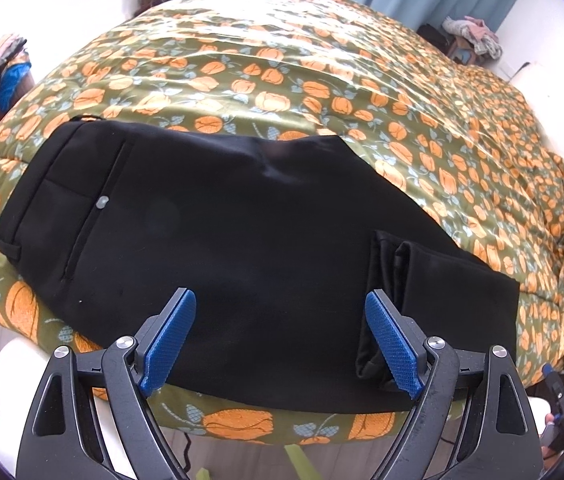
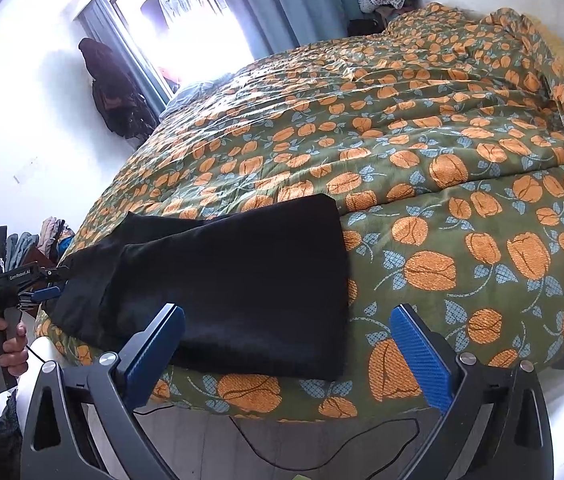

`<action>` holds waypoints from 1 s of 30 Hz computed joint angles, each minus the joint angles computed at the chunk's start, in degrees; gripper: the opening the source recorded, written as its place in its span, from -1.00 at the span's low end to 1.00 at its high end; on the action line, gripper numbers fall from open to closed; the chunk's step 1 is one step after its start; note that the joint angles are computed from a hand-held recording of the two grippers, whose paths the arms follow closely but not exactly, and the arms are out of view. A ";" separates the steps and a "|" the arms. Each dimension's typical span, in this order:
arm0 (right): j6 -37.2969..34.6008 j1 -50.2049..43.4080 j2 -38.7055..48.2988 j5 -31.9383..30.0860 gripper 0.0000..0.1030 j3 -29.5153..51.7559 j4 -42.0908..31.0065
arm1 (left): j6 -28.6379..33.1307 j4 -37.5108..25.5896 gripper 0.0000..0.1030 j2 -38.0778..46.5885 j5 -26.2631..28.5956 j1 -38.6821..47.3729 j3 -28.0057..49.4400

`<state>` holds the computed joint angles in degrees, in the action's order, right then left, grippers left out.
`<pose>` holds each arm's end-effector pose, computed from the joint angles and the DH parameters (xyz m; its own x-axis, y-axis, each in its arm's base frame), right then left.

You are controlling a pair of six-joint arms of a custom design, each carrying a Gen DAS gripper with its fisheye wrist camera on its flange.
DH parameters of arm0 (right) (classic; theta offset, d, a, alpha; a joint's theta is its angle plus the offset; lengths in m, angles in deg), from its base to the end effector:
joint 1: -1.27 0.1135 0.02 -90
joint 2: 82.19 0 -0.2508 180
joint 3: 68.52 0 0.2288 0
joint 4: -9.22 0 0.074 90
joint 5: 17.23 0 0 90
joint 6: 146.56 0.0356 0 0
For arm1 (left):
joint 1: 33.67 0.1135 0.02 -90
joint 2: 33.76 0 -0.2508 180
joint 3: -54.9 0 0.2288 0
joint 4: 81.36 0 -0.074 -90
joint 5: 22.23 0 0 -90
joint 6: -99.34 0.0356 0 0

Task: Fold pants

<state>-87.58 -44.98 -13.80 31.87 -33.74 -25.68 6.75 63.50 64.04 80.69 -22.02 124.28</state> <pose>0.1241 -0.0960 0.1261 -0.7473 0.2174 -0.6279 -0.0058 0.9428 0.3333 0.2990 0.0535 0.1558 -0.8716 -0.2247 -0.4358 -0.1388 0.9655 -0.2201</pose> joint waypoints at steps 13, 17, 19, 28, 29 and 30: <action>0.08 -0.62 1.57 -0.10 0.98 0.12 0.18 | 0.38 -0.24 0.72 1.63 -0.02 1.86 0.55; 0.25 -0.61 1.77 -0.21 0.98 0.21 0.28 | 3.37 -2.48 0.72 3.11 0.46 4.10 4.14; -0.14 -1.39 1.56 -0.88 0.98 0.17 0.20 | 3.84 -4.10 0.72 5.19 1.76 8.06 9.02; 0.23 -2.06 4.44 -0.60 0.98 0.38 1.32 | 3.53 -12.90 0.78 18.35 6.65 22.54 29.75; 0.57 -1.64 4.30 -0.38 0.98 0.35 1.40 | 4.76 -13.43 0.78 19.93 5.28 22.65 30.92; 0.91 -1.09 3.88 -0.23 0.98 0.26 1.41 | 5.98 -13.63 0.78 21.53 3.86 22.74 31.90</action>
<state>-86.66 -46.06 -9.92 31.64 -33.48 -24.26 12.73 49.87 85.57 84.55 0.72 156.18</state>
